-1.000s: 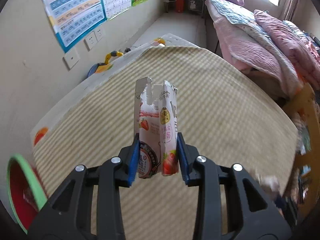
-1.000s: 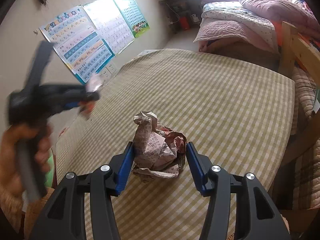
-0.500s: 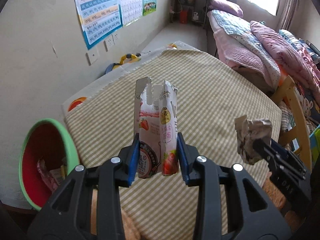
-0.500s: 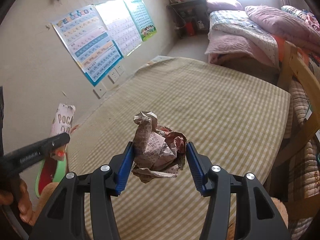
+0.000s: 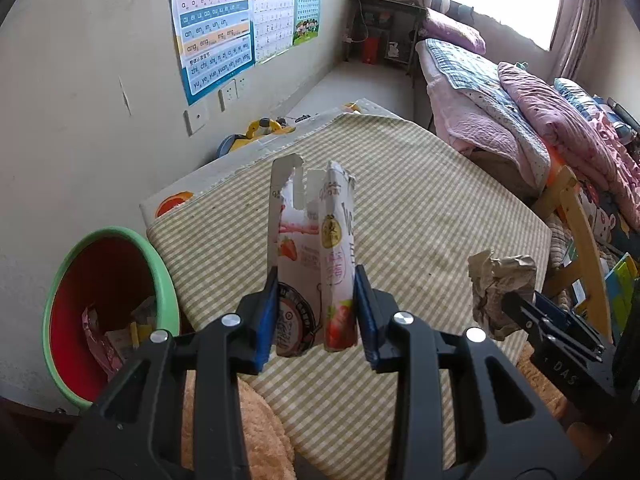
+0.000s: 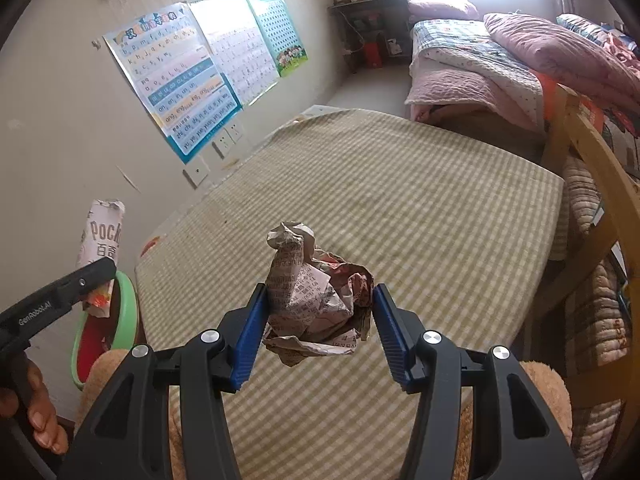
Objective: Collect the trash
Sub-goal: 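Lift and carry the milk carton and crumpled paper over the red bin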
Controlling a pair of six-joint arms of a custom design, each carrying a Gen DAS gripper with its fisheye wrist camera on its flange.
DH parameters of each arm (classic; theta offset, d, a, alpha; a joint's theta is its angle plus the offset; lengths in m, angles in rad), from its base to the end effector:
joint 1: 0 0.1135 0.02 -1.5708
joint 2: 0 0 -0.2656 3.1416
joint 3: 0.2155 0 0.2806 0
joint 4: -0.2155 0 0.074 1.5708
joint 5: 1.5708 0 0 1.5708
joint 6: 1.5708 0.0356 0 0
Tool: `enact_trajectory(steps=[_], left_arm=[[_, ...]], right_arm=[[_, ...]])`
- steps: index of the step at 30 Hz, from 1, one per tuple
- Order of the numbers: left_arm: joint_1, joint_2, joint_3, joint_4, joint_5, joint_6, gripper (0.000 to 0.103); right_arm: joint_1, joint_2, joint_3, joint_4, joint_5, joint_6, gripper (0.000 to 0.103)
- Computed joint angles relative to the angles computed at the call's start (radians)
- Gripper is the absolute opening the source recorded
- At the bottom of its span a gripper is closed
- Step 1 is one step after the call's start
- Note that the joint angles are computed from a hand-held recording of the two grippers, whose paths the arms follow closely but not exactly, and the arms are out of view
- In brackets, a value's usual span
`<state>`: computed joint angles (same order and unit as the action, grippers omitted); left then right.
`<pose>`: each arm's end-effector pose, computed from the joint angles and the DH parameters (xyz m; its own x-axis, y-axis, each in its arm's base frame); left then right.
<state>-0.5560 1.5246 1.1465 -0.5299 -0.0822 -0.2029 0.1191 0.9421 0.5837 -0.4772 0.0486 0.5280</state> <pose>0.3005 -0.1833 0.2471 -0.7531 0.2316 -0.6157 0.3383 0.9391 -0.0606 0.2137 0.0238 0.2071 -0.6796 0.4255 -0.5975 0.2965 0.9044 0.3068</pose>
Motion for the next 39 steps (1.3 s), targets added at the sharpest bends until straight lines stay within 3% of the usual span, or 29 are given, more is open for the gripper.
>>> enact_trajectory(steps=[39], left_arm=[[0.181, -0.094, -0.082, 0.021, 0.056, 0.016, 0.034]], right_arm=[[0.238, 0.081, 0.129, -0.044, 0.13, 0.039, 0.052]])
